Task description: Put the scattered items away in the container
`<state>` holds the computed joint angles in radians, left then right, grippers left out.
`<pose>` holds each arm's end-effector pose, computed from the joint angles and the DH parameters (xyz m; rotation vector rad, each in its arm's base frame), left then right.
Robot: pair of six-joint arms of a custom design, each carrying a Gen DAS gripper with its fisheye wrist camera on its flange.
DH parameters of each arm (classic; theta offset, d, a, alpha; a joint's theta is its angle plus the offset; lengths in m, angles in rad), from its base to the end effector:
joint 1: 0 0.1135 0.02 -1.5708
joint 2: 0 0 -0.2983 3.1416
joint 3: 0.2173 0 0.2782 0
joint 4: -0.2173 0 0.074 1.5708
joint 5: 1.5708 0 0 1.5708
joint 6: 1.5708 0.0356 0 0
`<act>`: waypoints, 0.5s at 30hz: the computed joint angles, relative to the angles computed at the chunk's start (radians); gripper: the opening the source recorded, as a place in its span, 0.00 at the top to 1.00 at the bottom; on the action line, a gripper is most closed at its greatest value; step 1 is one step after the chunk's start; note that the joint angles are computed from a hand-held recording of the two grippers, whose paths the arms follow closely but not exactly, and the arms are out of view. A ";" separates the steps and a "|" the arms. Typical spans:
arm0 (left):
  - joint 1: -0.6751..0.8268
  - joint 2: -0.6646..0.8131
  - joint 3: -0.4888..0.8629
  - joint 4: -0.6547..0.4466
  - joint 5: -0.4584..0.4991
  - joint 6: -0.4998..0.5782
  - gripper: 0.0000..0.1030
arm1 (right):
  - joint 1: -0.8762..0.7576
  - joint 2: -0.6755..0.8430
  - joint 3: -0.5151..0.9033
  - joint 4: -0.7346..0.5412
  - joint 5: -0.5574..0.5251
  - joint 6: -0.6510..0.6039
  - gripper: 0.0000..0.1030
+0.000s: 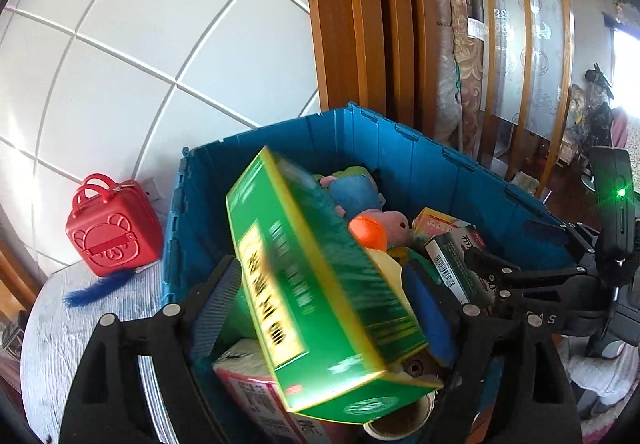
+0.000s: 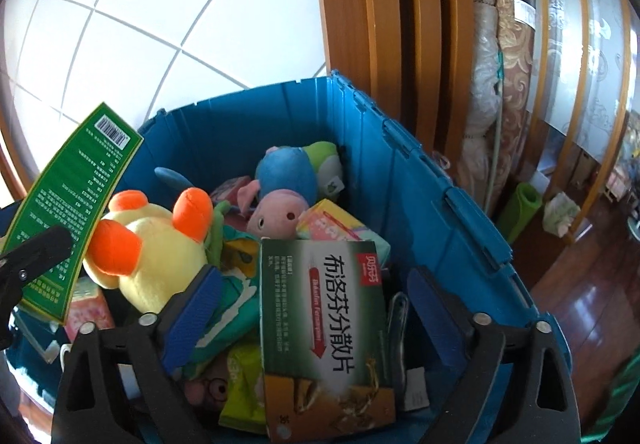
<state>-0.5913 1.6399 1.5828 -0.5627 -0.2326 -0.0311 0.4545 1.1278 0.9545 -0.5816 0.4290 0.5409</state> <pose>0.3397 -0.2182 0.3924 0.4743 2.1209 -0.1008 0.2289 0.0954 0.3224 0.3066 2.2227 0.0333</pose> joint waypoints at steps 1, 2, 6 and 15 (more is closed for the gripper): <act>-0.001 -0.014 -0.011 0.007 -0.004 -0.001 0.17 | 0.015 -0.010 0.001 -0.006 0.011 0.009 0.04; 0.000 -0.030 -0.023 0.011 -0.006 -0.005 0.15 | 0.028 -0.019 0.003 -0.011 0.021 0.014 0.01; 0.021 -0.109 -0.089 0.030 0.022 -0.051 0.05 | 0.133 -0.051 0.037 -0.070 0.114 0.049 0.00; 0.117 -0.267 -0.211 0.037 0.123 -0.043 0.03 | 0.418 0.012 0.177 -0.258 0.397 0.249 0.00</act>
<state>-0.4741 1.3733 1.3719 -0.5259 -0.1092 -0.0737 0.8721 1.1400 1.1312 -0.8397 0.8259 0.7901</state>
